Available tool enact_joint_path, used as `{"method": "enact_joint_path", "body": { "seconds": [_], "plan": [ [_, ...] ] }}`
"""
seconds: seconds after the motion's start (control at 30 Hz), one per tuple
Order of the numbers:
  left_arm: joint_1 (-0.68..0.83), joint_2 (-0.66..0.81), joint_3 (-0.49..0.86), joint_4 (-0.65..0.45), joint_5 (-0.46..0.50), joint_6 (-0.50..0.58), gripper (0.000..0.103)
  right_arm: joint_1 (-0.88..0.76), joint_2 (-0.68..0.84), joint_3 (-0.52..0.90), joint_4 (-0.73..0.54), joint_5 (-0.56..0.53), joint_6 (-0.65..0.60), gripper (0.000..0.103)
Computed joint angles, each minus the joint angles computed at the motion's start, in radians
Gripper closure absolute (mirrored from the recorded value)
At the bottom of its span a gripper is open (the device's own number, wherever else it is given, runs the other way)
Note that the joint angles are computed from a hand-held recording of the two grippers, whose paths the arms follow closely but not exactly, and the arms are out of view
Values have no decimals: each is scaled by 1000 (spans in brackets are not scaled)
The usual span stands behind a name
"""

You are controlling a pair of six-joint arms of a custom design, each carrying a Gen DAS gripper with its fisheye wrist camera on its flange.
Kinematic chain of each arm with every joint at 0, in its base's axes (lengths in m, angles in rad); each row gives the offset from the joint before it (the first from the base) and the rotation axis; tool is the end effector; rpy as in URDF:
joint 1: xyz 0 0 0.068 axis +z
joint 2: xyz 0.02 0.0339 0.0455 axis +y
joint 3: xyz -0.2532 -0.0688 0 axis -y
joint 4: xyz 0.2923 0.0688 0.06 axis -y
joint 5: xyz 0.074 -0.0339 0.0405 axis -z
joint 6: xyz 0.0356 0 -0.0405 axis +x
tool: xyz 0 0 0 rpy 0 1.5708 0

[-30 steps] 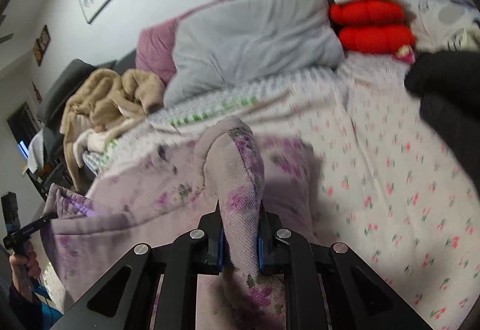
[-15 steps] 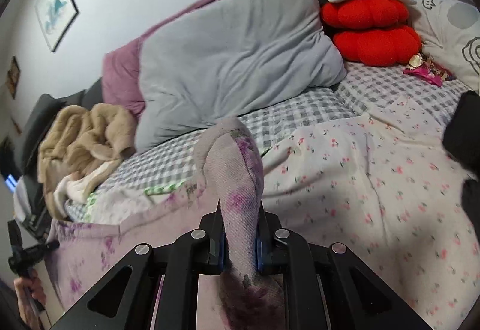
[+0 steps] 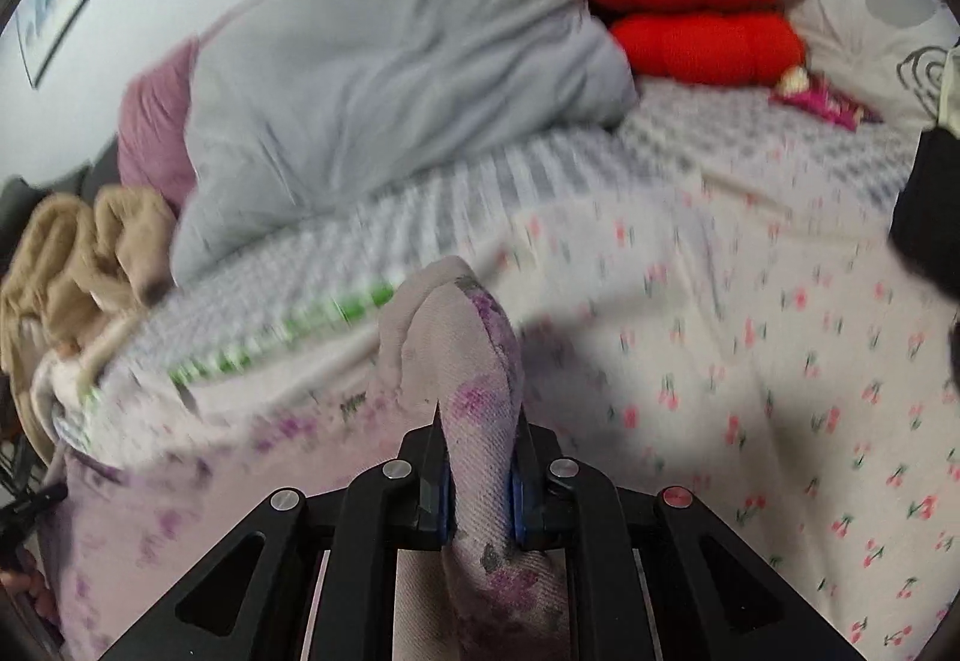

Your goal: Fold large clothes

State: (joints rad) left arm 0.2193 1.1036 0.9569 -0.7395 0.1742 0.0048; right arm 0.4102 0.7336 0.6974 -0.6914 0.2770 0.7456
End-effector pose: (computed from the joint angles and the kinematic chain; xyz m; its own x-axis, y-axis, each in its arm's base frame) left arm 0.2677 0.0533 0.2717 -0.7566 -0.1638 -0.6330 -0.1036 0.9859 -0.1312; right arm 0.1938 0.0736 0.2604 -0.5813 0.4588 -0.6720 0.2695 0.8878 0.3730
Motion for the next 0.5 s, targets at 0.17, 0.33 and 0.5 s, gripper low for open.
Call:
{"method": "enact_joint_path", "body": {
  "seconds": [0.17,0.33,0.5],
  "plan": [
    [-48,67,-20,77,-74,-37,89,-23,69,24,18,15,-6,90],
    [-85,113,-168,231,-159,-65,88,-25,217,-71,106,-7,28,90],
    [-103,113,-207,302,-189,-88,86,-97,238,-91,150,-90,24,90]
  ]
}}
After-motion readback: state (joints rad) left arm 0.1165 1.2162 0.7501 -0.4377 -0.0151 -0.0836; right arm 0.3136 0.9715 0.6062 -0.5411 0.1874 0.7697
